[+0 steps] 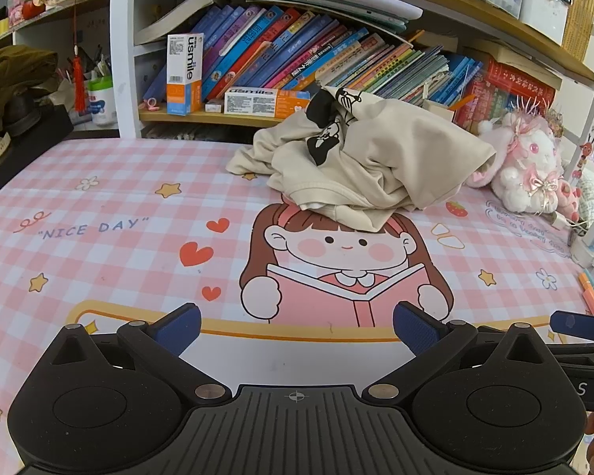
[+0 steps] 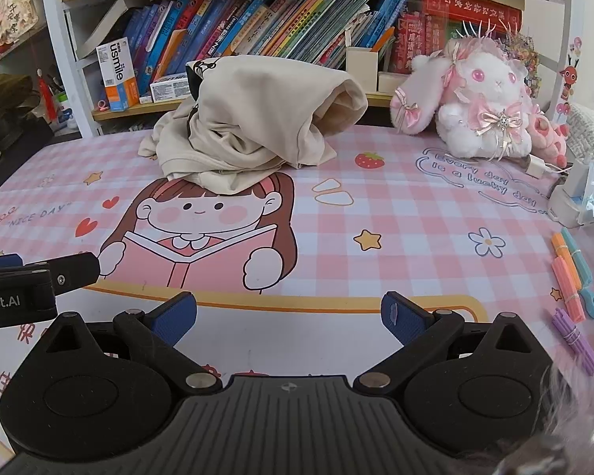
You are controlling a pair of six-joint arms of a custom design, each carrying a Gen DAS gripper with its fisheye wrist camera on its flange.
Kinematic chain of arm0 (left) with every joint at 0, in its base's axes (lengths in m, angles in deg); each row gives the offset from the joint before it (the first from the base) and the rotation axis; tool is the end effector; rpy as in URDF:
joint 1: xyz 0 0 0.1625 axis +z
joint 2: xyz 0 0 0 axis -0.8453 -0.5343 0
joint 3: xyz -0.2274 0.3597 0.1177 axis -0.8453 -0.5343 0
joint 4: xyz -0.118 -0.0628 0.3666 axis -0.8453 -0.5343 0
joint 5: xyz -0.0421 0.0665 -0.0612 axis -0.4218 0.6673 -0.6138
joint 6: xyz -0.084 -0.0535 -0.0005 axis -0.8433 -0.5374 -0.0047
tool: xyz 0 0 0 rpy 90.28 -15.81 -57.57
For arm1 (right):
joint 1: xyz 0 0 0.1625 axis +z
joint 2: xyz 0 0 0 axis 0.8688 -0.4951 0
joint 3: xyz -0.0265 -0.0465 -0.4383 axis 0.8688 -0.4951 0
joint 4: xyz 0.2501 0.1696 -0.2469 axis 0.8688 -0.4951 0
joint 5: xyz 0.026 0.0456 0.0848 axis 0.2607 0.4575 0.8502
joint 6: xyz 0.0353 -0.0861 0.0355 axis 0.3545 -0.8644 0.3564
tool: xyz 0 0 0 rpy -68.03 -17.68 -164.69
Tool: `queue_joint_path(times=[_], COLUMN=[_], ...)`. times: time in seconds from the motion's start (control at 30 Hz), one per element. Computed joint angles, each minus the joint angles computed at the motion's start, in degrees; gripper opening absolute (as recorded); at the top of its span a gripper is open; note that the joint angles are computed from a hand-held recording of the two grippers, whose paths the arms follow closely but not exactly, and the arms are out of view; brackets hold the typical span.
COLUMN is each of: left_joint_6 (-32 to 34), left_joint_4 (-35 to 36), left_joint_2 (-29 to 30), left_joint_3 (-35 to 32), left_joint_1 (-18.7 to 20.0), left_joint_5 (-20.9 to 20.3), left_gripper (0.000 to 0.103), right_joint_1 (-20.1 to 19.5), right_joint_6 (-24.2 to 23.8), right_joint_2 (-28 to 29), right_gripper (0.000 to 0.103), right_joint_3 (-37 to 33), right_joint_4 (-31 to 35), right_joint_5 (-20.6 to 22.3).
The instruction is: Fold clothes
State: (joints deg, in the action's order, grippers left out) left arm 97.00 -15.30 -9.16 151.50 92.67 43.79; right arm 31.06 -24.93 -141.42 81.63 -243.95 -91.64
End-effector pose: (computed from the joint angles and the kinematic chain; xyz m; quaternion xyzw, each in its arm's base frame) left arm -0.3238 -0.4775 -0.0419 0.2625 0.8735 -0.3237 0.2514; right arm 0.0738 -0.4130 0.2411 -0.0600 -0.8030 0.4455 0.3913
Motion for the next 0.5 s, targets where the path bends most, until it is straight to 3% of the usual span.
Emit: queue_joint_path(times=[0.5], left_joint_6=[-0.5], left_joint_4=[-0.1], left_joint_2=[-0.1], left_joint_3=[0.5], left_joint_1=[-0.1], left_joint_5=[0.0], left_gripper=[0.103], right_joint_1=[-0.1], right_joint_6=[0.0], right_joint_2=[0.0], right_gripper=[0.101], right_joint_3=[0.2], right_joint_4=[0.2], right_joint_5=[0.4])
